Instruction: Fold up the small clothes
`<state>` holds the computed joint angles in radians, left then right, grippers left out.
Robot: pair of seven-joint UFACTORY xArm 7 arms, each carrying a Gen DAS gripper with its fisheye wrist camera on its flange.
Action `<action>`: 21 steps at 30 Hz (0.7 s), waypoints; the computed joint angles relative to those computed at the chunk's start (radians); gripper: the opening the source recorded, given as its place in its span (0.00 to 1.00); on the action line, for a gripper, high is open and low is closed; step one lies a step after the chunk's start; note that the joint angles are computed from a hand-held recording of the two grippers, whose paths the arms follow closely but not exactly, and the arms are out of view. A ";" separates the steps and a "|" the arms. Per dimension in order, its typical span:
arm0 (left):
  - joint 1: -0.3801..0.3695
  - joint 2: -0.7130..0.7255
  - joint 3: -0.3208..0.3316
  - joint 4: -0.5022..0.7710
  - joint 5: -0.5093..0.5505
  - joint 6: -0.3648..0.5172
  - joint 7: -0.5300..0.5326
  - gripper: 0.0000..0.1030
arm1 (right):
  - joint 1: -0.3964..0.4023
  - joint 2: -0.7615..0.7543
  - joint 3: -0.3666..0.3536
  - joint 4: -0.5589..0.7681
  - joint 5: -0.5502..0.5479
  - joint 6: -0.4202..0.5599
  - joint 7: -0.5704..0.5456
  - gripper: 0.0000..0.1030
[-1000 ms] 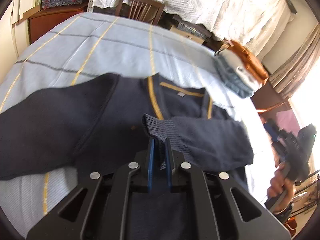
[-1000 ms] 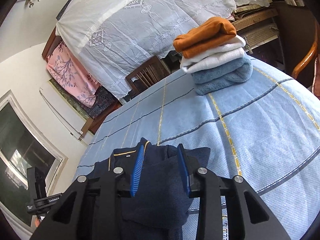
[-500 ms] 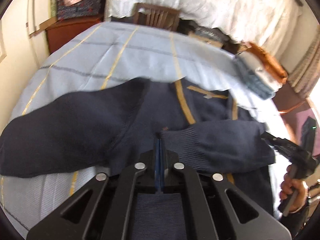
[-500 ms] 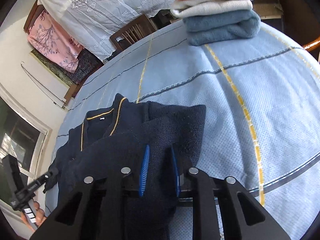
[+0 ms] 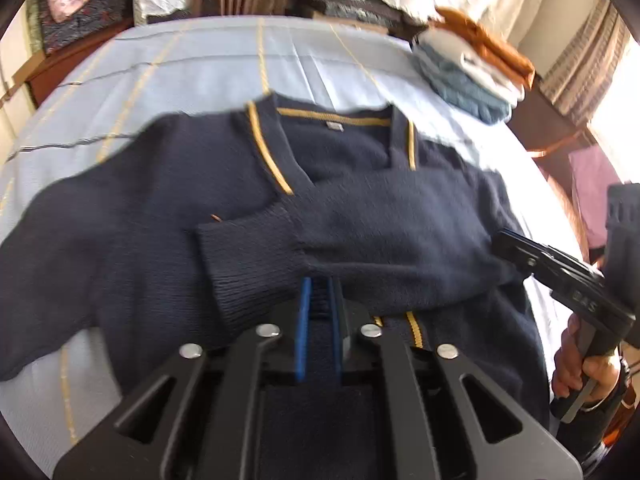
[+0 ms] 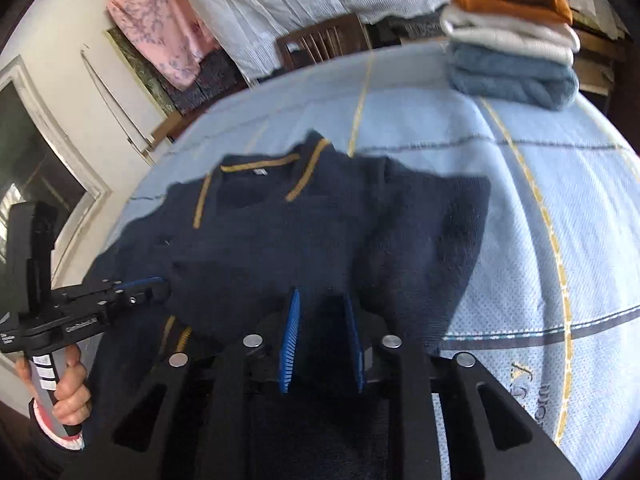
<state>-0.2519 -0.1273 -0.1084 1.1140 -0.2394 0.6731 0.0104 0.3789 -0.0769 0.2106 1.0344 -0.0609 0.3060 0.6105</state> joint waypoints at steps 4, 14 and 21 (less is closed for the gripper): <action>0.062 -0.036 -0.021 -0.030 0.061 -0.055 -0.093 0.57 | 0.004 -0.002 0.004 0.008 -0.006 0.028 -0.022 0.40; 0.176 -0.287 0.175 -0.232 -0.098 0.015 -0.075 0.57 | 0.029 -0.006 -0.033 -0.024 0.283 -0.060 -0.166 0.47; 0.272 -0.396 0.257 -0.364 -0.131 0.036 -0.137 0.57 | 0.028 -0.006 -0.032 -0.033 0.347 -0.077 -0.199 0.48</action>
<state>0.0204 -0.5234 0.1491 0.7504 -0.3703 0.7094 -0.1264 0.4067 -0.0825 0.1788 1.0012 0.2856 0.2290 0.4117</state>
